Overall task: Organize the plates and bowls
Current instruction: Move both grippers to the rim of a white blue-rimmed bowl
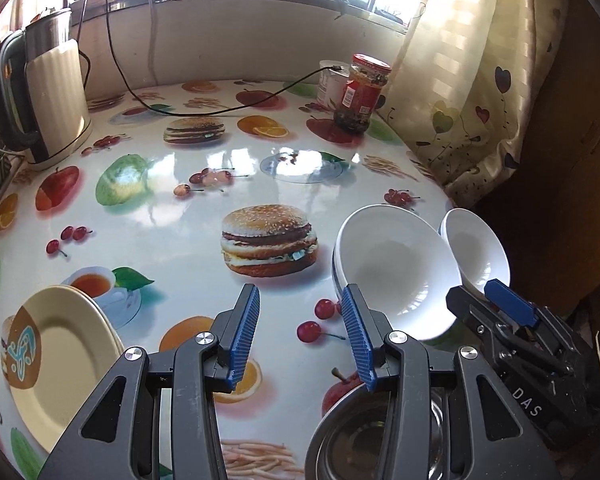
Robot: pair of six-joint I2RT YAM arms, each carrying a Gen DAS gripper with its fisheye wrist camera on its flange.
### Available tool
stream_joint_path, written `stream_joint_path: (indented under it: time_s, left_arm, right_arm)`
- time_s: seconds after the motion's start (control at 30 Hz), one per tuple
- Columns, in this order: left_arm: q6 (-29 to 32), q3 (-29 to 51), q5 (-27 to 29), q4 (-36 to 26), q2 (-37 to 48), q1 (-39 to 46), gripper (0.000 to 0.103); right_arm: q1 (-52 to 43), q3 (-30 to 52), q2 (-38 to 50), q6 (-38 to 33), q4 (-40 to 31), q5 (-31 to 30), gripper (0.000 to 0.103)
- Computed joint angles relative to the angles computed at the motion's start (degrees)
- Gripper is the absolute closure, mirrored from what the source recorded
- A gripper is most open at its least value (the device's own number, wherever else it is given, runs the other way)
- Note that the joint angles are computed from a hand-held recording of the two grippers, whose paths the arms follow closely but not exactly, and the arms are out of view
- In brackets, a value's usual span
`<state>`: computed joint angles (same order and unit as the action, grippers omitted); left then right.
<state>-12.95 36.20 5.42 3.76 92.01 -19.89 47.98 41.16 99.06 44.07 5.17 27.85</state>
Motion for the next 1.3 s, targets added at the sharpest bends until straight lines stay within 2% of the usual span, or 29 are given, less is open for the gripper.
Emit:
stream_joint_path:
  time_s: [0.37,0.43,0.57,0.7,0.8,0.93,1.03,1.13,1.3]
  left_arm:
    - [-0.25,4.30,-0.22,-0.22,5.21,-1.79,0.059]
    - [-0.57,4.18,-0.01,0.24,5.20,-1.80,0.059]
    - [-0.31,5.06,-0.03,0.17,6.14,-2.04,0.059]
    - [-0.06,5.26,-0.11,0.48,6.36,-2.30,0.063]
    - [0.03,5.78,-0.14,0.21,7.00,-2.45,0.068]
    - [0.10,6.10,0.16,0.29,7.56,-2.53,0.069]
    - [0.11,6.61,-0.08,0.26,8.18,-2.55,0.070]
    - [0.19,7.15,-0.33,0.14,8.85,-2.74,0.076]
    - [0.34,7.73,-0.38,-0.09,9.76,-2.96,0.079]
  right_arm:
    - [-2.29,0.55,1.74,-1.82,1.60,-1.83,0.052]
    - [-2.36,0.36,1.64,-2.05,2.08,-1.90,0.058]
    - [-2.33,-0.05,1.51,-1.91,2.77,-2.17,0.060]
    - [-2.04,-0.31,1.42,-1.81,3.29,-2.36,0.067]
    - [-1.56,-0.65,1.48,-2.83,4.39,-2.14,0.068]
    - [-2.19,-0.30,2.29,-3.01,4.80,-3.39,0.069]
    - [-2.86,-0.26,2.55,-3.46,5.38,-4.38,0.075]
    - [-3.60,0.17,3.11,-4.00,5.53,-4.98,0.076]
    - [-4.80,0.64,4.05,-4.41,6.25,-6.43,0.082]
